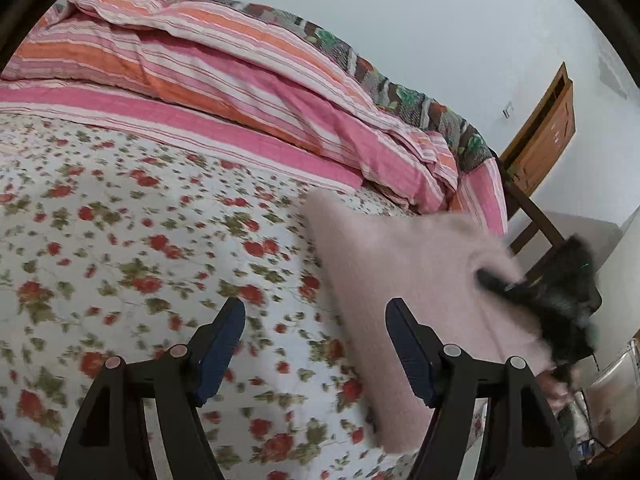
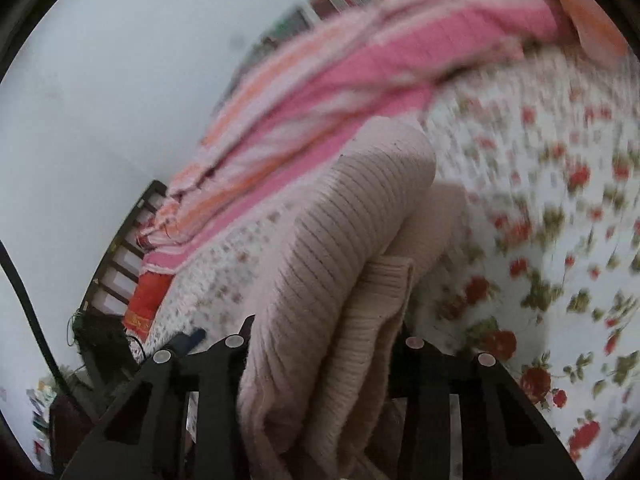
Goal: Fold small clothes
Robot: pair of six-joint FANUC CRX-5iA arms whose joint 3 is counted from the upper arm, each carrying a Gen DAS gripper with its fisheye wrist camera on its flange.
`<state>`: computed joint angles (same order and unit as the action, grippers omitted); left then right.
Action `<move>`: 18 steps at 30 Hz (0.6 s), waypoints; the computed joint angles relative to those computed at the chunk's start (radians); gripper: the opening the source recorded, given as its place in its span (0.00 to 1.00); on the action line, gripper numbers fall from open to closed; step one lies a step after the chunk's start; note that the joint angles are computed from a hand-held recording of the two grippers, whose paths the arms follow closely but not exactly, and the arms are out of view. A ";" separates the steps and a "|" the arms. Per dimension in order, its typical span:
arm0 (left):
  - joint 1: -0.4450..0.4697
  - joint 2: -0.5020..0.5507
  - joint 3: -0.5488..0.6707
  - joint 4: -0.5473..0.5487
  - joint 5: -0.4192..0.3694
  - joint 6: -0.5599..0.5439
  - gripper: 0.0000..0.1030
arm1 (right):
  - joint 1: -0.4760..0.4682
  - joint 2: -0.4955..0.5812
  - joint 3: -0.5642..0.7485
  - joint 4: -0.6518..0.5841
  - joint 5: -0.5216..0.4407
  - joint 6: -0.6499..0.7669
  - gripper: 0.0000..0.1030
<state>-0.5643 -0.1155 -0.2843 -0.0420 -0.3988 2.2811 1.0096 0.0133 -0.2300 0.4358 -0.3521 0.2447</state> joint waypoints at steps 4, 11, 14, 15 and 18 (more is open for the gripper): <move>0.024 -0.044 -0.039 -0.010 0.007 0.028 0.68 | 0.049 0.025 0.088 0.223 -0.183 -0.126 0.37; 0.055 -0.090 -0.067 -0.054 -0.017 0.088 0.68 | 0.087 0.164 0.323 0.259 -0.427 -0.101 0.37; 0.063 -0.114 -0.072 -0.079 -0.046 0.101 0.68 | 0.063 0.191 0.346 0.195 -0.316 -0.087 0.37; 0.068 -0.122 -0.076 -0.077 -0.053 0.095 0.68 | 0.054 0.205 0.361 0.156 -0.270 -0.070 0.37; 0.083 -0.140 -0.083 -0.085 -0.084 0.089 0.68 | 0.009 0.231 0.356 -0.057 -0.008 0.008 0.37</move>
